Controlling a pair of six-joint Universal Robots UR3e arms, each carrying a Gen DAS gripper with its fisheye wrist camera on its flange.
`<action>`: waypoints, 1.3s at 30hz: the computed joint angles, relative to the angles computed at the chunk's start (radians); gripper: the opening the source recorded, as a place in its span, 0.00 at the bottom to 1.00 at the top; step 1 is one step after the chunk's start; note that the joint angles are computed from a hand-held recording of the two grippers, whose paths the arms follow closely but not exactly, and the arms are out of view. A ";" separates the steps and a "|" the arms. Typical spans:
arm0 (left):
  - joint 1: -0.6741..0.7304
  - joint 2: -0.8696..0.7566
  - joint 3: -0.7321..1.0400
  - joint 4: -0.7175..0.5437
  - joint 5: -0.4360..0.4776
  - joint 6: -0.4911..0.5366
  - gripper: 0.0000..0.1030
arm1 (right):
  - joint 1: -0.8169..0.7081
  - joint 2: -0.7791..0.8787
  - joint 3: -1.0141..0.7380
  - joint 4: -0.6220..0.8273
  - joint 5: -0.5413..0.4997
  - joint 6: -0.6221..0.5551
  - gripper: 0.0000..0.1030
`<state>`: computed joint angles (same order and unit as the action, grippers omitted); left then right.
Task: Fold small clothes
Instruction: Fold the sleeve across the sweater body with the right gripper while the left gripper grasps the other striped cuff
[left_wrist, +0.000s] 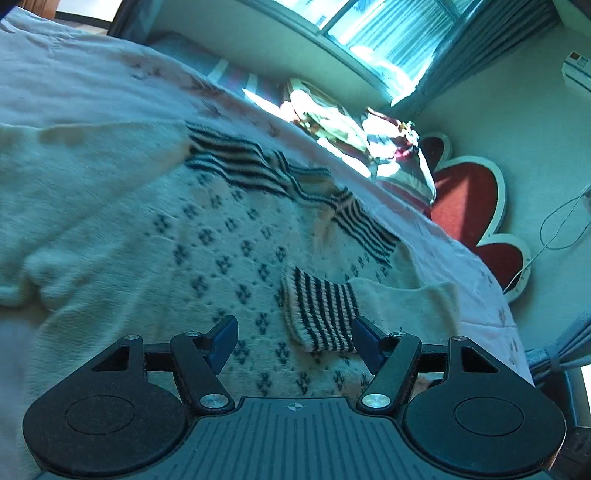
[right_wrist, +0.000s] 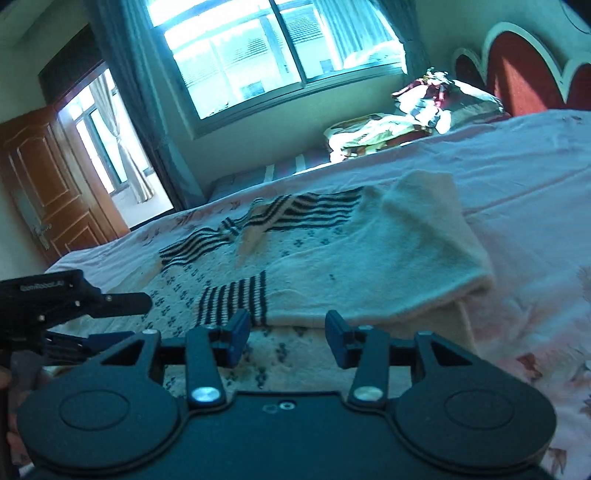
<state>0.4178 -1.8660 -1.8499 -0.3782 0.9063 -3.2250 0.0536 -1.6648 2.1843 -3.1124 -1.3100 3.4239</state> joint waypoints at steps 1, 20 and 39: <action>-0.033 -0.048 0.053 -0.011 0.022 -0.015 0.66 | -0.049 -0.043 0.037 0.009 0.038 0.019 0.44; -0.018 -0.175 0.234 -0.024 0.058 -0.034 0.04 | -0.565 0.117 0.322 -0.411 0.625 0.583 0.47; -0.020 -0.192 0.216 -0.008 0.157 -0.011 0.04 | -0.418 0.313 0.059 -0.385 0.372 0.647 0.06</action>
<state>0.3980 -2.0575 -1.6339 -0.3864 1.0633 -3.2364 -0.3644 -1.3514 2.2429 -3.4969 -0.9380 4.0711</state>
